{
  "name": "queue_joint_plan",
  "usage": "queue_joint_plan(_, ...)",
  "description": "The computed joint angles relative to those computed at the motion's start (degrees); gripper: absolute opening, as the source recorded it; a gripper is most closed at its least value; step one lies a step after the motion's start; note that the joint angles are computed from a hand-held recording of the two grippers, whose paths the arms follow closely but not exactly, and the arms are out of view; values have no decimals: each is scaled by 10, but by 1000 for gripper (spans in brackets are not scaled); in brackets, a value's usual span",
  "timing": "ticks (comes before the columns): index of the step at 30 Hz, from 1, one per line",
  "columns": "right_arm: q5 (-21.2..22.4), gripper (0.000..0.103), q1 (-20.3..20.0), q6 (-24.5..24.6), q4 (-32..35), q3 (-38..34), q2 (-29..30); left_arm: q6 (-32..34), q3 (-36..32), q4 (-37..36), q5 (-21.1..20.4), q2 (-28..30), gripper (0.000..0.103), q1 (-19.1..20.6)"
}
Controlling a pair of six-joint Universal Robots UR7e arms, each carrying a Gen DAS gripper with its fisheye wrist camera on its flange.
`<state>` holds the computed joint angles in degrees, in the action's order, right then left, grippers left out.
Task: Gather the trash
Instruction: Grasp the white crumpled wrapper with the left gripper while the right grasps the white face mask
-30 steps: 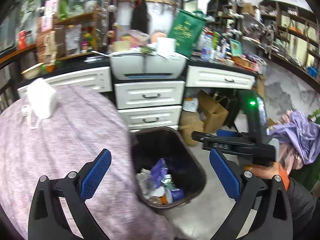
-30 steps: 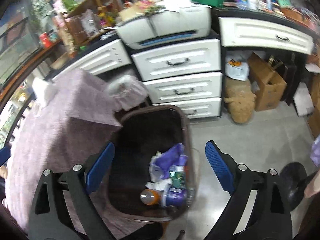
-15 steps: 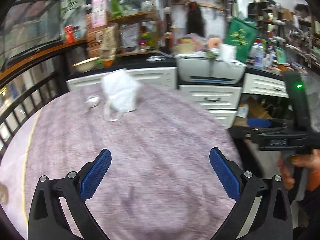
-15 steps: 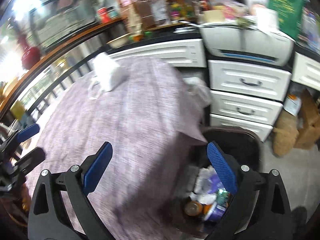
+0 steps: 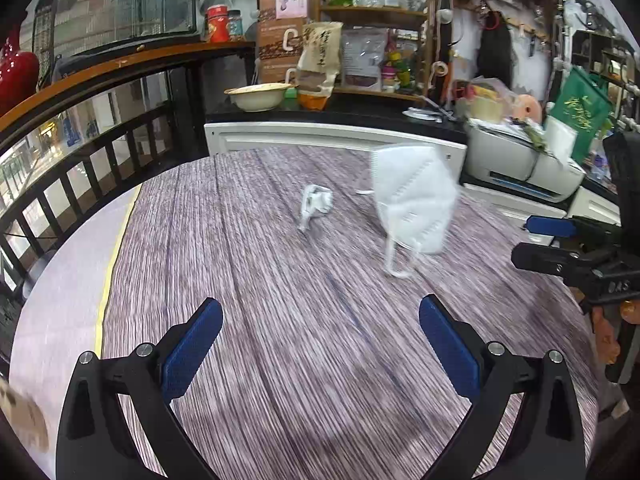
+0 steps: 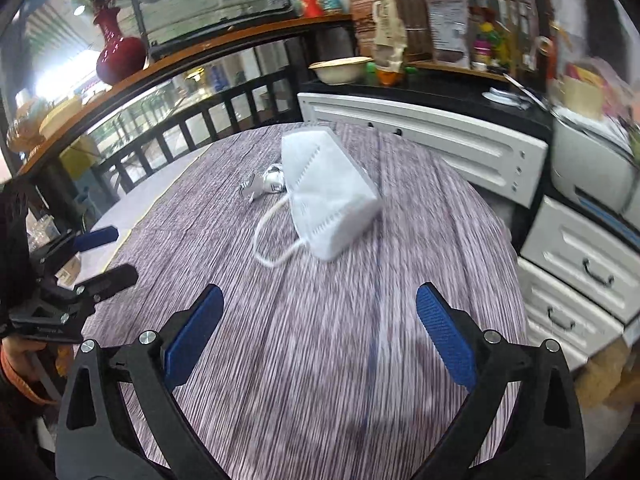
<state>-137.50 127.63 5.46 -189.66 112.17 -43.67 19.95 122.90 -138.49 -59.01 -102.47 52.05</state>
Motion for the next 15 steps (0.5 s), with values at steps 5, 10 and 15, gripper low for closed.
queue_joint_plan(5,25,95,-40,-47,17,-60,14,35,-59,-45,-8,109,97,41)
queue_joint_plan(10,52,95,-68,-72,54,-102,20,65,-102,-95,4,198,90,54)
queue_joint_plan(15,78,63,-93,-60,108,-125,24,47,-135,-84,-11,245,77,62)
